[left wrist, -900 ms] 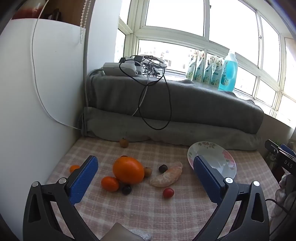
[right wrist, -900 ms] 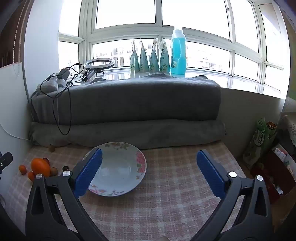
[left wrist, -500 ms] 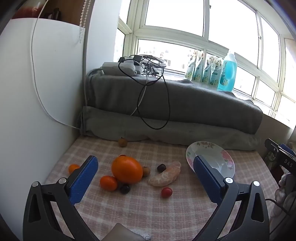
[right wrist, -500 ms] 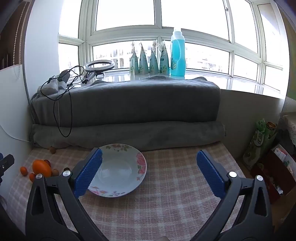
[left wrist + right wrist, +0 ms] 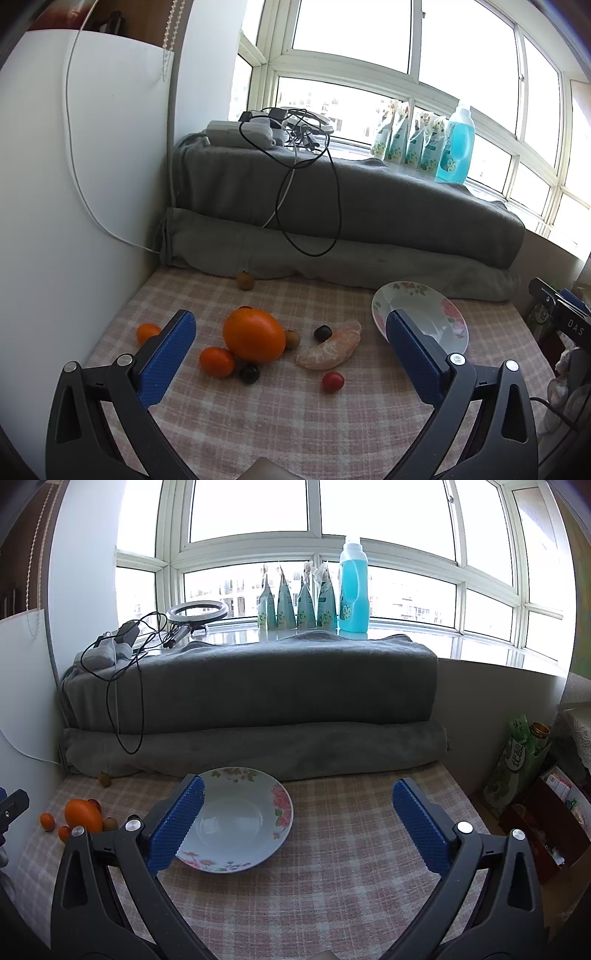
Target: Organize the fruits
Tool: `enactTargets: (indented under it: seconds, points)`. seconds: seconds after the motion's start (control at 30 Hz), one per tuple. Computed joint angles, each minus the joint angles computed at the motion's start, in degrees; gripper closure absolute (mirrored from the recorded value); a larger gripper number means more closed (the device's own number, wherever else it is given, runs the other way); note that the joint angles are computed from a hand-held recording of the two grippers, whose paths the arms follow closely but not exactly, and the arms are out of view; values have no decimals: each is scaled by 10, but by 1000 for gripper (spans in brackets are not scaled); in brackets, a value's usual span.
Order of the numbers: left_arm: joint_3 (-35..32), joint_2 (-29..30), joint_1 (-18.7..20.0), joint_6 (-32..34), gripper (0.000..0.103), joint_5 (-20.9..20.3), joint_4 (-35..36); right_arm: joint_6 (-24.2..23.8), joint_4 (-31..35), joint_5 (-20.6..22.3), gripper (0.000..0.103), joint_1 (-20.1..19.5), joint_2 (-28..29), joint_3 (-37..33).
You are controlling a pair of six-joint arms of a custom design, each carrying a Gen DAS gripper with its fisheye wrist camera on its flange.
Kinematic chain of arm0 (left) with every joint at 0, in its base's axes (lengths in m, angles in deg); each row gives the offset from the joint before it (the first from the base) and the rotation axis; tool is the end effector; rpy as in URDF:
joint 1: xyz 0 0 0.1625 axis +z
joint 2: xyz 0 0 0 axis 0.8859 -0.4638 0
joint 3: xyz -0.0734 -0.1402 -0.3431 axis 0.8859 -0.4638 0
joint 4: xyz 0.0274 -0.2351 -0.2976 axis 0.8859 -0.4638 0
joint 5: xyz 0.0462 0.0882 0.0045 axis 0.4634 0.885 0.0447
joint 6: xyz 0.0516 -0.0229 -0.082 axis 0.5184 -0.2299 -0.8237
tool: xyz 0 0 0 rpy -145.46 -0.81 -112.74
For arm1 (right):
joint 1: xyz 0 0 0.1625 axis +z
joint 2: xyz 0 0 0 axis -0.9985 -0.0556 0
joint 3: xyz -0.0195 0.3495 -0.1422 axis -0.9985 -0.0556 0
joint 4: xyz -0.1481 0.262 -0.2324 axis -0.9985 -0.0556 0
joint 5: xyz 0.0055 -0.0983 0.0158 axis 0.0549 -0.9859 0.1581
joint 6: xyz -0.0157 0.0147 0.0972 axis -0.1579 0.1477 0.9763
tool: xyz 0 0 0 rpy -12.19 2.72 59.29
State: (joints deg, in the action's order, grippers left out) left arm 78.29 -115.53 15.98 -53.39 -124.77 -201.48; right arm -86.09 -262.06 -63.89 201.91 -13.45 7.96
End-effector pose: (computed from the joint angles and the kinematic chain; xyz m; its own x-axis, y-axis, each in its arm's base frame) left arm 0.0217 -0.7295 0.3655 -0.7815 0.1926 -0.5934 0.5941 0.5200 -0.6137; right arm 0.3604 -0.6482 -0.0135 -0.6965 0.3293 0.6375 -0.5068 0.4031 -0.7620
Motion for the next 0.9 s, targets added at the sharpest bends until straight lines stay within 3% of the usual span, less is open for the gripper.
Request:
enactTargets:
  seconds: [0.9]
  points:
    - [4,-4,1,-5,1,-6,-1,-1,2,-4,0,1,3,-6]
